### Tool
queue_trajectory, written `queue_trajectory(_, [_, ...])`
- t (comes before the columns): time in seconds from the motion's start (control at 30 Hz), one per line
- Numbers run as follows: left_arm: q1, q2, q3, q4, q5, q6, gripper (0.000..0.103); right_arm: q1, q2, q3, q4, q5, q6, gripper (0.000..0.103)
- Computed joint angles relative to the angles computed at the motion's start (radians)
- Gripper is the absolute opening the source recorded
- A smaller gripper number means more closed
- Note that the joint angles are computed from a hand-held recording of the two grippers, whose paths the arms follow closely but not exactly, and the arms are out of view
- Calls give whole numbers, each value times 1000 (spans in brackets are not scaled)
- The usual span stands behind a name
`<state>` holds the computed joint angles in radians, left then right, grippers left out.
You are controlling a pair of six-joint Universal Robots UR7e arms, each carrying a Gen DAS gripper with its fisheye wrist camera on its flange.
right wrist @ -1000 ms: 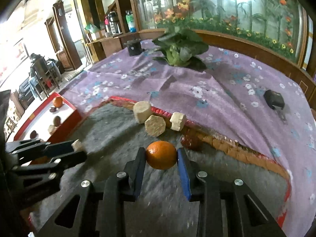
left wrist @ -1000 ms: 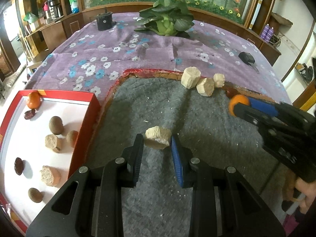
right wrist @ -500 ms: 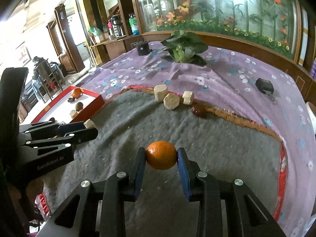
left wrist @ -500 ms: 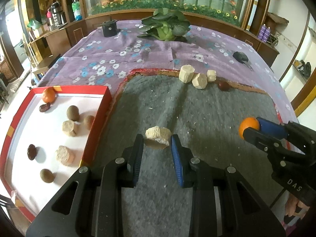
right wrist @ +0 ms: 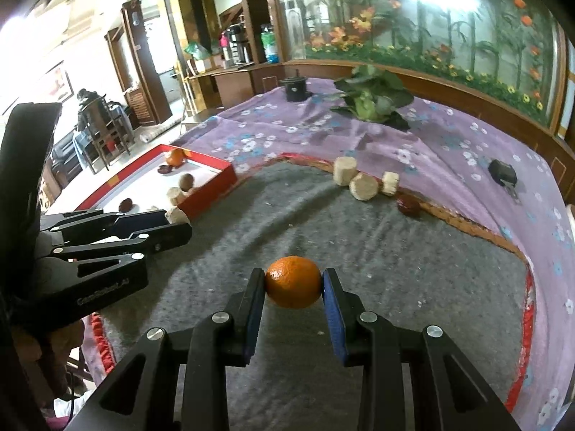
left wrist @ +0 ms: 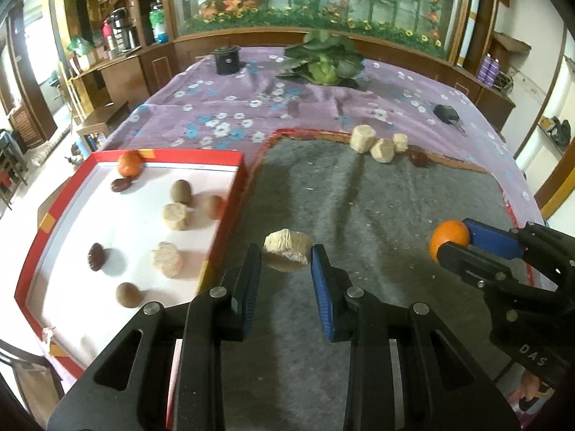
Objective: Organize fruits
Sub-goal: 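Carry the beige cube and orange toward the white tray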
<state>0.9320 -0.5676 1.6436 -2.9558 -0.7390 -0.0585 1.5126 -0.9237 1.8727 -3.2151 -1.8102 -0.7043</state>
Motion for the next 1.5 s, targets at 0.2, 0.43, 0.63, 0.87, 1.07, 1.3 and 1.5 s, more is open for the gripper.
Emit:
queue_trajectory(0.2, [9, -34, 34, -25, 28, -12, 28, 29, 16, -9, 18, 14, 3, 32])
queue_trajectory(0.43, [33, -74, 68, -38, 52, -38, 28, 71, 58, -39, 47, -5, -28, 31])
queue_trajectory(0.63, [52, -102, 93, -46, 74, -54, 28, 96, 80, -55, 62, -3, -38, 31])
queue_trajectory(0.87, [74, -150, 133, -55, 109, -74, 28, 124, 117, -93, 98, 3, -48, 31])
queue_trajectory(1.07, [101, -187, 158, -38, 132, -114, 28, 153, 167, -149, 151, 8, -67, 31])
queue_trajectory(1.3, [126, -197, 158, -24, 131, -133, 28, 175, 234, -247, 225, 8, -68, 31])
queue_trajectory(1.5, [142, -200, 149, -10, 124, -136, 28, 188, 281, -317, 281, 3, -70, 31])
